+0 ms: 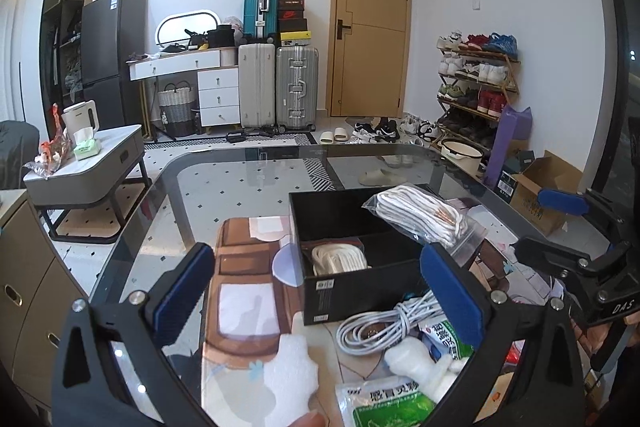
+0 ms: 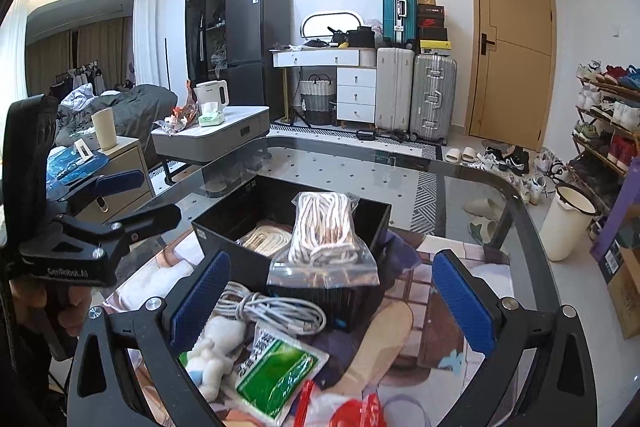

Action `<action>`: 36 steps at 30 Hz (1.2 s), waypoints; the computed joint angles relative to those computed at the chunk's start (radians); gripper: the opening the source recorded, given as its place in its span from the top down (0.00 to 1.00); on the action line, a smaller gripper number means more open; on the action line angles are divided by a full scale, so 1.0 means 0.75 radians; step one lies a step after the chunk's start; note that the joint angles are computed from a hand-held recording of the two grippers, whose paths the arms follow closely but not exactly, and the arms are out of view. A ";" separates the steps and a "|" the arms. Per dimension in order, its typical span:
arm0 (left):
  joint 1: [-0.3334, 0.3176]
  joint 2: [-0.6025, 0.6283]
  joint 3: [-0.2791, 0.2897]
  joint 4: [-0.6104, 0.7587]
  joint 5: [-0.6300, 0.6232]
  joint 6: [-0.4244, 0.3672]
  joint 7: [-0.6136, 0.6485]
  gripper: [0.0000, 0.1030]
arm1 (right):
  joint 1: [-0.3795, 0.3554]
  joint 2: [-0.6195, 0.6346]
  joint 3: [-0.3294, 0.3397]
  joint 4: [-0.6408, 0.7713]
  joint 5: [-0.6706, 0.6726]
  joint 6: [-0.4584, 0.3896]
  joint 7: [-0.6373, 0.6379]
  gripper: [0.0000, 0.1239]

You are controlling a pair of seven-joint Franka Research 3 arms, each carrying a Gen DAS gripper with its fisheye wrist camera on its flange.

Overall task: Organize soft objects
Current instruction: 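Withdraw both tools from the box toward the remaining items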

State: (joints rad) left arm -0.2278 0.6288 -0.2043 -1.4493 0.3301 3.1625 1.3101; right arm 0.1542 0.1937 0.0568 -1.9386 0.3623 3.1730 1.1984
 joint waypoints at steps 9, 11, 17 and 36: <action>-0.045 -0.097 0.111 -0.171 0.023 0.081 -0.080 0.00 | 0.021 -0.102 -0.023 -0.178 0.020 0.061 0.017 0.17; -0.055 -0.107 0.132 -0.195 0.030 0.086 -0.096 0.00 | 0.050 -0.115 -0.060 -0.209 -0.010 0.065 0.062 0.17; -0.021 -0.132 0.113 -0.273 0.057 0.108 -0.092 0.00 | 0.220 -0.153 -0.270 -0.305 -0.221 0.121 0.279 0.17; 0.051 -0.144 0.053 -0.333 0.051 0.111 -0.078 0.00 | 0.251 -0.198 -0.308 -0.425 -0.204 0.105 0.280 0.17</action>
